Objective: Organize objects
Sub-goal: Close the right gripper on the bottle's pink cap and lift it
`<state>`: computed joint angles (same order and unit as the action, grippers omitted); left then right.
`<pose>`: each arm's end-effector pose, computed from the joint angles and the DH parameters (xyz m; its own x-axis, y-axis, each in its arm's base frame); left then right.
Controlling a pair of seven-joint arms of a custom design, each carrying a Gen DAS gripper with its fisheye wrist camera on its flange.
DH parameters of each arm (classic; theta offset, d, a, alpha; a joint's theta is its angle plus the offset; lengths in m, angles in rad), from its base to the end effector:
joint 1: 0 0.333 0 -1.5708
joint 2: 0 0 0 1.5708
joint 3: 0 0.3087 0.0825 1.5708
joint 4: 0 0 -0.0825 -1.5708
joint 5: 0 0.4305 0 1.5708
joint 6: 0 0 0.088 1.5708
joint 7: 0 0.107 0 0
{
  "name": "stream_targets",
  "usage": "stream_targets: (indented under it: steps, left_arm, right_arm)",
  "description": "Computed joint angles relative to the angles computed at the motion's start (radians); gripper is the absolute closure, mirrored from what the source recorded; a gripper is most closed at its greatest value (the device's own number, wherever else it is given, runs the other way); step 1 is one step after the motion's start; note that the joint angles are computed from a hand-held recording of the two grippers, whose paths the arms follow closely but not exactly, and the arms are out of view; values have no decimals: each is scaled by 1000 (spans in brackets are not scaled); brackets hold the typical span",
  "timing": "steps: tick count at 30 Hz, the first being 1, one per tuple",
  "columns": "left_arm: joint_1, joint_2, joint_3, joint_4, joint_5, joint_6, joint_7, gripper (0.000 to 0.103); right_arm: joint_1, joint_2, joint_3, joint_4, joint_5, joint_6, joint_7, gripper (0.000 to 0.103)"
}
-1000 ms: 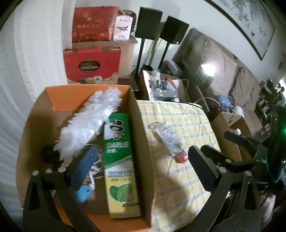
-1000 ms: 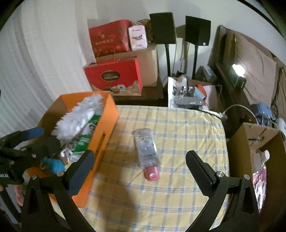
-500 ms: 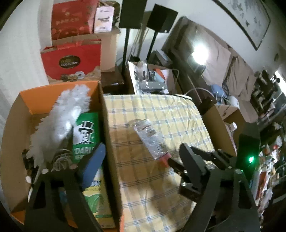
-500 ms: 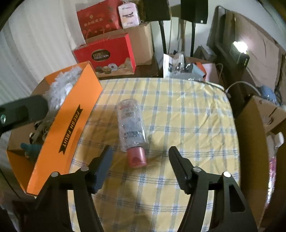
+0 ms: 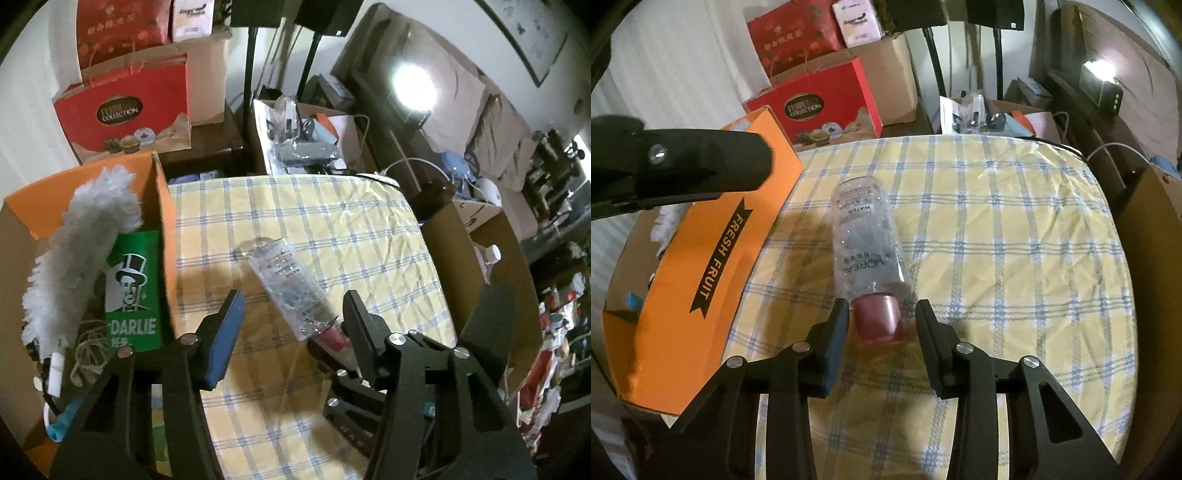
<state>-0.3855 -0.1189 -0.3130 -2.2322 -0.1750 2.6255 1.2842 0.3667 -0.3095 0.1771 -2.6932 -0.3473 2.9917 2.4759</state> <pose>0.4497 -0.3760 0.4440 -0.3296 -0.9122 0.2433 -0.8806 0.2042 -0.4276 0.3920 0.2620 0.3523 0.0423 -0.9734 -0.2250 -0.8394 0.0875 -0.5365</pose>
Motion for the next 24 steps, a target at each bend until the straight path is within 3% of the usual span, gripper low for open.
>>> stream_targets:
  steps: [4,5,8,10,11,13,16,24]
  left_arm:
    - [3,26,1,12,1,-10,-24,52]
    - [3,32,1,15,4,-10,-31,52]
    - [1,43,2,16,3,-9,-41,52]
    - [-2,48,0,19,7,-11,-47,52]
    - [-4,50,-2,18,11,-9,-49,52]
    - [-8,56,-4,25,13,-14,-53,52]
    - [-16,73,-8,37,13,-23,-71,52]
    - [-40,123,-10,41,-154,-20,-14,51]
  right_arm:
    - [10,22,-19,-4,24,38,-16,68]
    - [1,22,-12,-5,17,45,-12,73]
    - [-25,26,13,-4,-9,58,4,74]
    - [21,23,-34,-18,33,82,-28,76]
    - [81,17,-92,-32,85,102,-70,76]
    - [124,-2,-131,-50,138,104,-110,76]
    - [136,-46,-137,-77,183,88,-131,76]
    - [185,-156,-168,-149,271,84,-157,77]
